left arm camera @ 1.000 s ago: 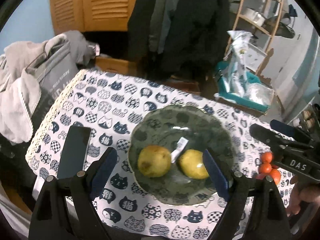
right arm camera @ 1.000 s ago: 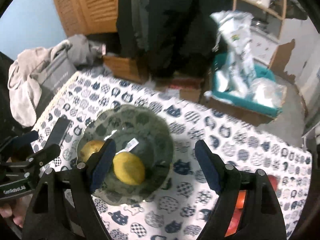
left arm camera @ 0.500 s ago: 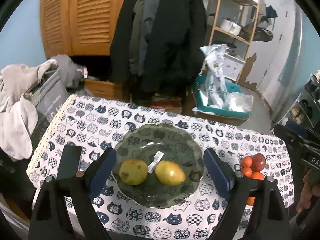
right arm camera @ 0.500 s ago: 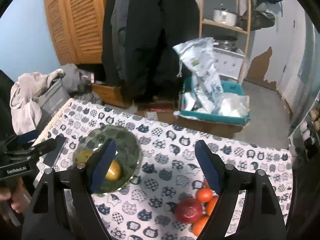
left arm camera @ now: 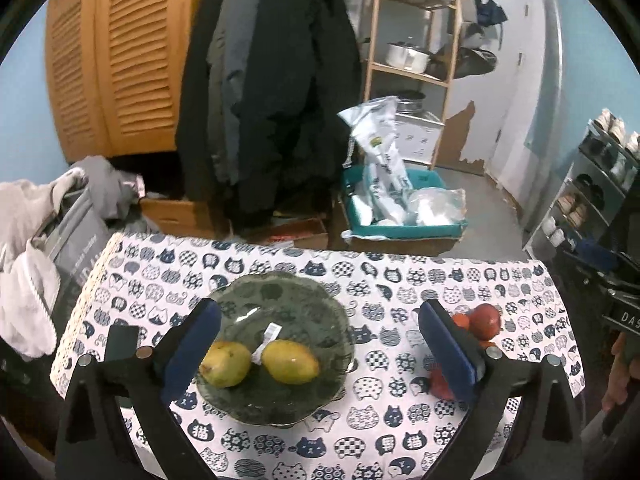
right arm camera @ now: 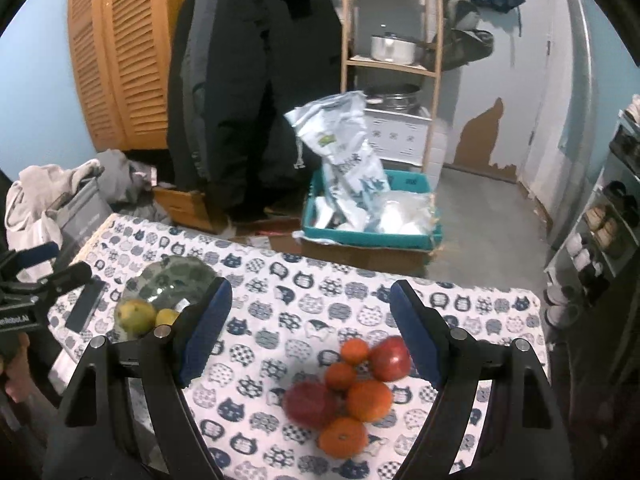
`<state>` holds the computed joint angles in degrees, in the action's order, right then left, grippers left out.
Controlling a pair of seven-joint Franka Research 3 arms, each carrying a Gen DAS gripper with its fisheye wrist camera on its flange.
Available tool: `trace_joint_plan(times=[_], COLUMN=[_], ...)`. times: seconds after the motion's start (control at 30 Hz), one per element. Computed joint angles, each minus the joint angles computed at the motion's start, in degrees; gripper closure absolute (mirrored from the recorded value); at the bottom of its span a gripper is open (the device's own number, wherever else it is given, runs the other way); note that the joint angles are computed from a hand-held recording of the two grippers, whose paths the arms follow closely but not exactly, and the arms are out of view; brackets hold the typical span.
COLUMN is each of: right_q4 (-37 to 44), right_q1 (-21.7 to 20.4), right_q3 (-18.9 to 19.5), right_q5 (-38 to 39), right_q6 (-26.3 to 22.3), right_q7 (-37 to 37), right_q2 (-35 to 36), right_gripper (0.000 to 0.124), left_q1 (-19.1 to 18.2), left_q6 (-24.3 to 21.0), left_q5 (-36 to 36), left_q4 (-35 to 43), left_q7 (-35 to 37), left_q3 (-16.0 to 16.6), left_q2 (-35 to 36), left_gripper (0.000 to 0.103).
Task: Organize fruits
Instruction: 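Move both grippers back over the remaining fruit pile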
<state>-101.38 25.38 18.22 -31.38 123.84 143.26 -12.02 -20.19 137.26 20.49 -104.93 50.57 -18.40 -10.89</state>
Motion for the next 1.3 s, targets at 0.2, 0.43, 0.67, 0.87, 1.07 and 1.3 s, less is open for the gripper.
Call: trace_joint_plan(times=[0.2,0.43,0.67,0.87,1.07,1.3], right_q4=[-5.04,-11.04,-16.05,-18.83,-20.43,-22.24], right_q1=[-1.61,-4.60,-7.99,-10.14,-11.20,-11.33], right_q3=[0.12,0.68,1.20,1.60,1.64,1.13], right_q5=[0.63,3.36,6.44,8.65,10.44,12.26], right_q6=[-0.68,-0.12,0.09,-0.10,0.20,-0.80], right_q7=[0.60,0.76,0.83,0.26,-0.73,-1.24], right_q2=[-4.90,-10.45,-15.34,-17.70,-17.95,-17.09], right_gripper=[0.042,0.042,0.042,0.042,0.042,0.042], left_q1=[-1.40,-3.98,-6.66,-8.71,-11.00,-13.06], left_q6=[-0.25,-2.23,-3.72,-5.32,-7.89,-11.08], left_q5=[0.41,1.50,2.71,2.07,2.15,1.69], left_q4=[3.18,8.31,12.49,15.91,19.14,21.85], left_q7=[0.66,1.61,2.23,2.91,4.25,5.79], left_q3=[-1.12,-2.09,-2.28,-2.16,-1.89,-1.08], left_q2=[2.61,7.30,11.04,14.71,19.19,23.72], left_gripper=[0.001,0.001,0.001,0.001,0.001,0.001])
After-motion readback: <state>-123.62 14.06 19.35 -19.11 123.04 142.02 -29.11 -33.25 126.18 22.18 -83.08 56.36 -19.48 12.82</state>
